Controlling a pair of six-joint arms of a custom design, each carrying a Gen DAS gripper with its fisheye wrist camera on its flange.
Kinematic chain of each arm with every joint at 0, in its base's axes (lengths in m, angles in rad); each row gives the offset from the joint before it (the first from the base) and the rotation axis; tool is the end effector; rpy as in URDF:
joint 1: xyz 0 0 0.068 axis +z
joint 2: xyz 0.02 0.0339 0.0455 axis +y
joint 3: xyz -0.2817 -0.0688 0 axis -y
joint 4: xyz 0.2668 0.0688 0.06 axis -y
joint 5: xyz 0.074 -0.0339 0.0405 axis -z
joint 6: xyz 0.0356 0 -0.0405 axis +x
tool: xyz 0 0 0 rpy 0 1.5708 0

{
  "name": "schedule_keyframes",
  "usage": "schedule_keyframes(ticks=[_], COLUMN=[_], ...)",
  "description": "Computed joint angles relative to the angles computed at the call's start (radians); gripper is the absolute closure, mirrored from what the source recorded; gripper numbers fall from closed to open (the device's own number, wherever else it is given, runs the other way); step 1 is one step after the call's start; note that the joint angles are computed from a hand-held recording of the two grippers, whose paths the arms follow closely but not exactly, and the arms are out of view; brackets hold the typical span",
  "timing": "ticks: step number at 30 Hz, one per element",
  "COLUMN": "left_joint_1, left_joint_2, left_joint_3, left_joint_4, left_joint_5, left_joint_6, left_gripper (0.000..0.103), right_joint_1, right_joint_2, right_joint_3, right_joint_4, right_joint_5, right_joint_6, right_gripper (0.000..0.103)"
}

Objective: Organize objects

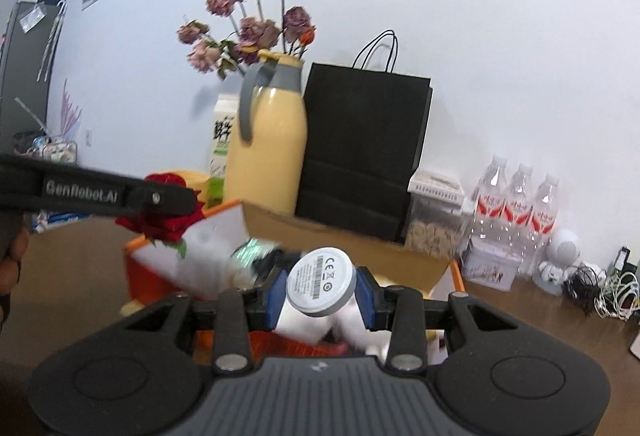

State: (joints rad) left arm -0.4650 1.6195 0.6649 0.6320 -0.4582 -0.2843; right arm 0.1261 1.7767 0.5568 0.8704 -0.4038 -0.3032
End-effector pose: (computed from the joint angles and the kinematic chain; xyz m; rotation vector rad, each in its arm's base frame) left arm 0.3086 -0.1372 0.1782 -0.1413 1.8546 -0.0853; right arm 0.3216 0.0549 0.1228 -0.6639 1.7802 0.2671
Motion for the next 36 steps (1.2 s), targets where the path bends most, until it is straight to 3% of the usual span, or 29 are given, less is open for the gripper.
schedule_keyframes(ticks=[9, 17, 18, 20, 21, 22, 23, 24, 36], left_joint_1=[0.096, 0.148, 0.15, 0.152, 0.152, 0.146, 0.143, 0.143, 0.123], left_joint_2=[0.204, 0.299, 0.306, 0.313, 0.315, 0.317, 0.316, 0.313, 0.275], left_joint_3=[0.217, 0.311, 0.318, 0.32, 0.316, 0.303, 0.297, 0.3, 0.275], left_joint_4=[-0.018, -0.074, -0.085, -0.09, -0.08, -0.045, -0.029, -0.038, -0.031], left_joint_5=[0.065, 0.113, 0.118, 0.114, 0.105, 0.084, 0.066, 0.065, 0.047], left_joint_6=[0.009, 0.003, 0.0, -0.015, -0.019, -0.017, -0.015, -0.017, -0.003], left_gripper=[0.061, 0.059, 0.053, 0.022, 0.0, 0.0, 0.0, 0.0, 0.0], right_joint_1=[0.037, 0.034, 0.034, 0.034, 0.035, 0.035, 0.033, 0.031, 0.026], right_joint_2=[0.194, 0.322, 0.329, 0.336, 0.338, 0.336, 0.333, 0.332, 0.293], right_joint_3=[0.317, 0.432, 0.439, 0.45, 0.448, 0.444, 0.439, 0.433, 0.389], right_joint_4=[-0.168, -0.207, -0.215, -0.243, -0.237, -0.231, -0.22, -0.206, -0.172], right_joint_5=[0.024, 0.02, 0.02, 0.022, 0.031, 0.043, 0.053, 0.06, 0.077], right_joint_6=[0.098, 0.126, 0.125, 0.117, 0.122, 0.129, 0.139, 0.149, 0.167], right_gripper=[0.067, 0.066, 0.066, 0.065, 0.051, 0.039, 0.016, 0.0, 0.0])
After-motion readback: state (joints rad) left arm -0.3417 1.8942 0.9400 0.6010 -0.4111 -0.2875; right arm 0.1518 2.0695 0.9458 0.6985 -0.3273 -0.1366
